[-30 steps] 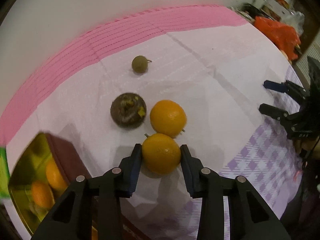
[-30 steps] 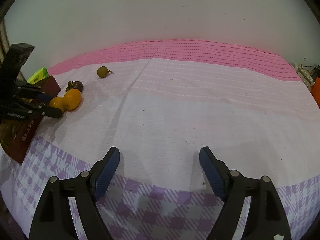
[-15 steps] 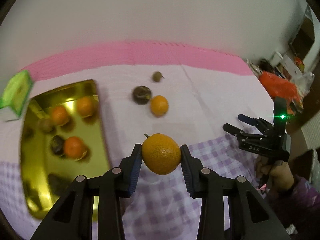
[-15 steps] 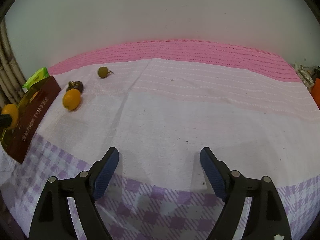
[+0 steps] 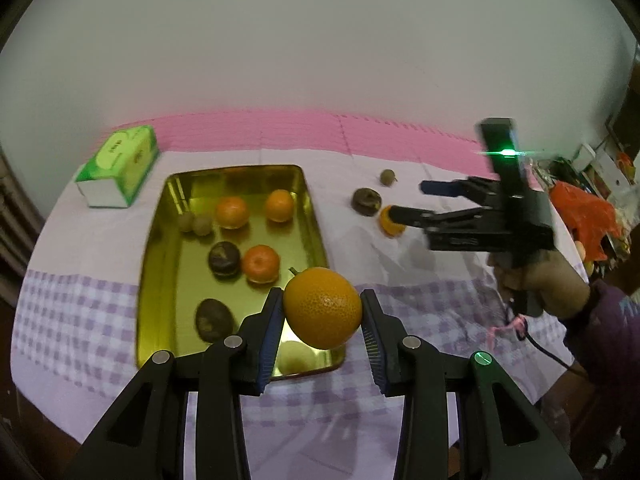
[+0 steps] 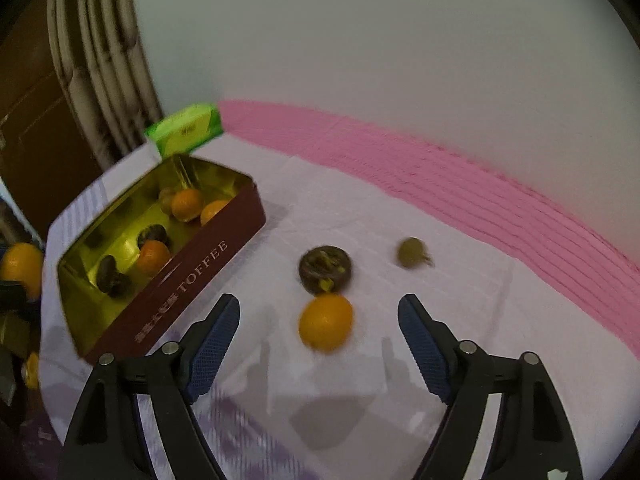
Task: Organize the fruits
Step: 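Carry the fruit toward the tin with the left gripper while the right gripper grasps a dark brown fruit, then lower the yellow-orange fruit into the gold tin and open the left gripper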
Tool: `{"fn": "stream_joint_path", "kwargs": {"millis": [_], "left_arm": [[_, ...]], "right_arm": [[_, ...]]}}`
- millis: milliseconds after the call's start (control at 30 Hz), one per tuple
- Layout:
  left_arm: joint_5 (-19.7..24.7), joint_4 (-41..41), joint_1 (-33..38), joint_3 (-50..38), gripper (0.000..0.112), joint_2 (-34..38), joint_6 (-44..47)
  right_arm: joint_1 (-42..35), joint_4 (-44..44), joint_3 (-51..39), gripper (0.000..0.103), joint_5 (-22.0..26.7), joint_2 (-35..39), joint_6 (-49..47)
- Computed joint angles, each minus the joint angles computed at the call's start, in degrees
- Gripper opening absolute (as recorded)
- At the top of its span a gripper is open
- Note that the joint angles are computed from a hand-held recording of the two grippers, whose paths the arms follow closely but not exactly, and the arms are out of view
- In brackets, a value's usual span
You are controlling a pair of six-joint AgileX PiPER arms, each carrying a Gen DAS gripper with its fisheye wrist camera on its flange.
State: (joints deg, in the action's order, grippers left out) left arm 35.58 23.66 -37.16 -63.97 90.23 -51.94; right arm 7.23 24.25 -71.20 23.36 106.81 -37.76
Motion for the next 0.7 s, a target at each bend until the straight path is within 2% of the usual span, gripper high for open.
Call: {"fn": "stream_joint_path", "kwargs": {"millis": [200, 267, 300, 400, 500, 600, 700], "left_arm": [[-1.94, 0.98, 1.46, 2.70, 0.039, -1.87, -1.59], [-2.60, 0.91, 2.02, 3.36, 0.039, -2.18, -1.92], [-3.10, 0.68, 2.39, 3.83, 0.039, -2.30, -2.00], [-3.24, 0.56, 2.74, 4.25, 0.039, -2.22, -2.34], [-3.62, 0.50, 3.35, 4.85, 0.039, -1.96, -2.66], [-3.83, 0.44, 3.79, 5.28, 0.039, -1.61, -2.79], [-3.70, 1.74, 3.72, 5.63, 0.039, -1.58, -4.03]], "right_arm": [[1.74, -11.34, -10.91, 0.074, 4.76, 9.87, 11.36], [1.95, -12.78, -13.71, 0.070, 6.44, 12.07, 12.62], [2.12, -13.66, -14.62, 0.065, 7.15, 12.82, 13.40], [3.05, -17.75, -18.87, 0.042, 10.42, 15.96, 17.23], [3.39, -18.15, -20.29, 0.040, 11.07, 16.59, 18.10], [3.08, -15.03, -14.50, 0.040, 5.44, 11.50, 15.39], [-0.08, -3.15, -4.54, 0.040, -0.07, 3.21, 6.86]]}}
